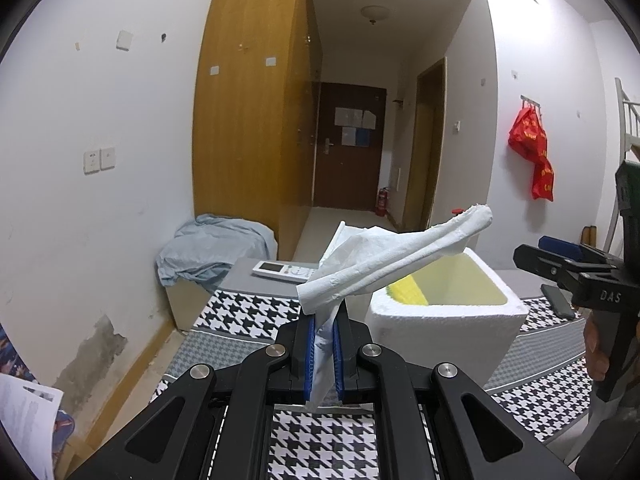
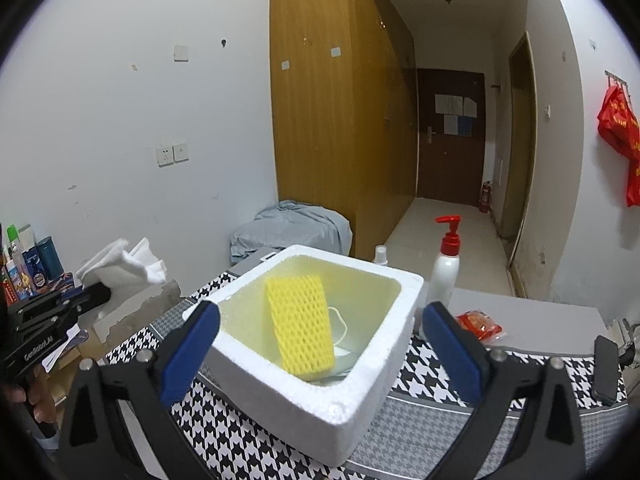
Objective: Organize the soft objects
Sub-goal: 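Lower the white paper into the foam box and open the left tool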
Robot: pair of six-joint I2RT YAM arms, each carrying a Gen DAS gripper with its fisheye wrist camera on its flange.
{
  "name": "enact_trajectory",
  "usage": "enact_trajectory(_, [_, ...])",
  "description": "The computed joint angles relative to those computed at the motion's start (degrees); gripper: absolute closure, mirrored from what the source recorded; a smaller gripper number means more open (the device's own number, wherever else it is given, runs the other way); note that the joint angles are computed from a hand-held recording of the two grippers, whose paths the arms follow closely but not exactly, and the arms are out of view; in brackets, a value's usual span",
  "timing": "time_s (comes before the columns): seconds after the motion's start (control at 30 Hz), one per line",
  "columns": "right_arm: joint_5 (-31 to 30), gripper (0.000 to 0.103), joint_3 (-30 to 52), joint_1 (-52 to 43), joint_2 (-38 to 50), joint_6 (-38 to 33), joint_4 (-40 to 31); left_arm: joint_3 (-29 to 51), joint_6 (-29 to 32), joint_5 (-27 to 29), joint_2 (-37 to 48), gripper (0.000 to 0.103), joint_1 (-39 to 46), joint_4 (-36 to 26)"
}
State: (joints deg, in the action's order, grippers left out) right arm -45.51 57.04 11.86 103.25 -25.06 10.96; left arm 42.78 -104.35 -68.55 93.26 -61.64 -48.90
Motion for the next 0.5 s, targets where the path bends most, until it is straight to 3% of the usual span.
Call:
enact_trajectory(0.23, [-2.22,0.001,-1.53,-2.95,-0.58,-0.31,1.76,0.54,9.95,-0.33,-1.68,0.095,1.31,6.64])
enact_trajectory(0.5, [-5.79,0.001,-1.03,-6.54,0.1,-1.24,0.41,2.12,15.4,-0.82,-1.79,0.095,2.02,9.87])
